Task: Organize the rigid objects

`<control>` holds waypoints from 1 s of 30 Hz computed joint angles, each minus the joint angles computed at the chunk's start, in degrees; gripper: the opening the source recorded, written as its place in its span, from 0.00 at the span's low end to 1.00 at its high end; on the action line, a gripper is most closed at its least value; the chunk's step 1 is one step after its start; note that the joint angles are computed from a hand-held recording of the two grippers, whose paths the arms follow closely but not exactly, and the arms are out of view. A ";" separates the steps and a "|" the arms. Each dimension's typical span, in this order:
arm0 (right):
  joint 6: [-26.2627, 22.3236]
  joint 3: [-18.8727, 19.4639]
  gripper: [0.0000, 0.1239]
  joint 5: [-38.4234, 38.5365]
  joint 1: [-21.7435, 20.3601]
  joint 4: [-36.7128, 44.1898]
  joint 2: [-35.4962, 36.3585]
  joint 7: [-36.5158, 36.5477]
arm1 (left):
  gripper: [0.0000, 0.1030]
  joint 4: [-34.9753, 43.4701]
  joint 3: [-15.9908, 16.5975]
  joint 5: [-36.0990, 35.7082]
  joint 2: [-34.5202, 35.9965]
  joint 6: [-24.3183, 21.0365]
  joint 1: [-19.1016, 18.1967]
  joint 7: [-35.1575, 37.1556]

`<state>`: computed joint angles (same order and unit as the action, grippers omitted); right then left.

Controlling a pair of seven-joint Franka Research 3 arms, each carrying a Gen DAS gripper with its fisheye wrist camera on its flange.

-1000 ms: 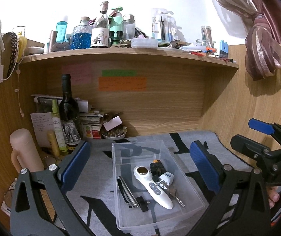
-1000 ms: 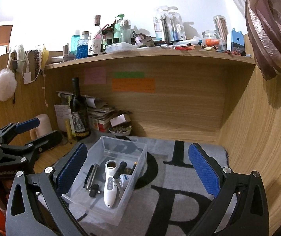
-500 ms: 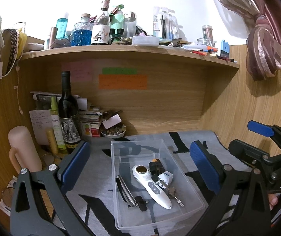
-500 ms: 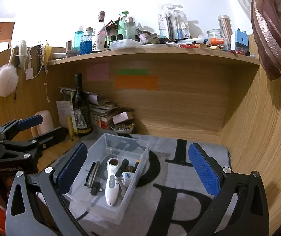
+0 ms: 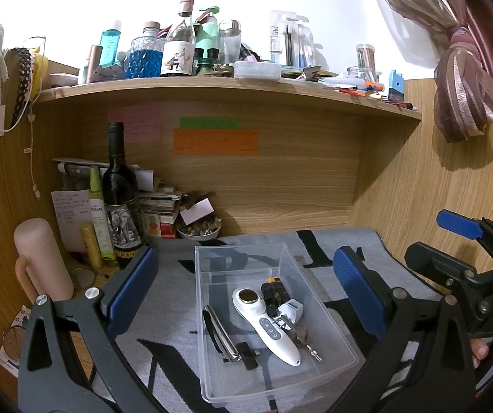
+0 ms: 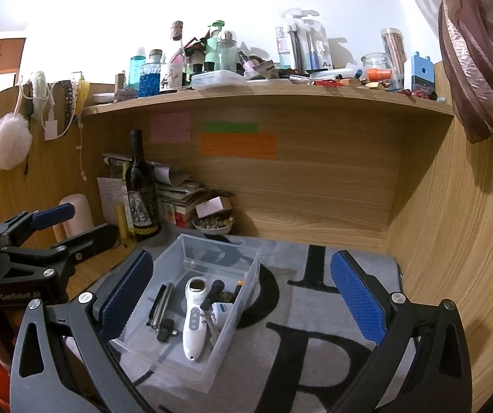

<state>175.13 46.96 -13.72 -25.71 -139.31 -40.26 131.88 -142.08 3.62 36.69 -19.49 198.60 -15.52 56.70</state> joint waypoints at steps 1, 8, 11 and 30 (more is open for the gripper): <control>-0.03 0.06 0.83 -0.08 -0.18 0.02 -0.16 0.04 | 1.00 0.02 0.00 0.00 0.04 -0.02 0.01 -0.06; 0.09 -0.15 0.83 -0.03 -0.21 0.02 -0.13 0.03 | 1.00 0.16 0.44 0.59 0.18 0.08 -0.28 -0.42; 0.05 -0.22 0.83 -0.02 -0.15 0.00 -0.02 0.01 | 1.00 0.28 1.00 1.27 0.36 0.25 -0.85 -0.82; -0.04 -0.26 0.83 -0.06 -0.19 -0.10 -0.13 0.12 | 1.00 1.99 5.98 5.59 1.36 -1.60 -5.81 -4.79</control>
<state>175.10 46.70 -13.78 -25.91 -139.41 -40.38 131.99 -140.09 9.60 42.29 -18.12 197.00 -21.33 51.91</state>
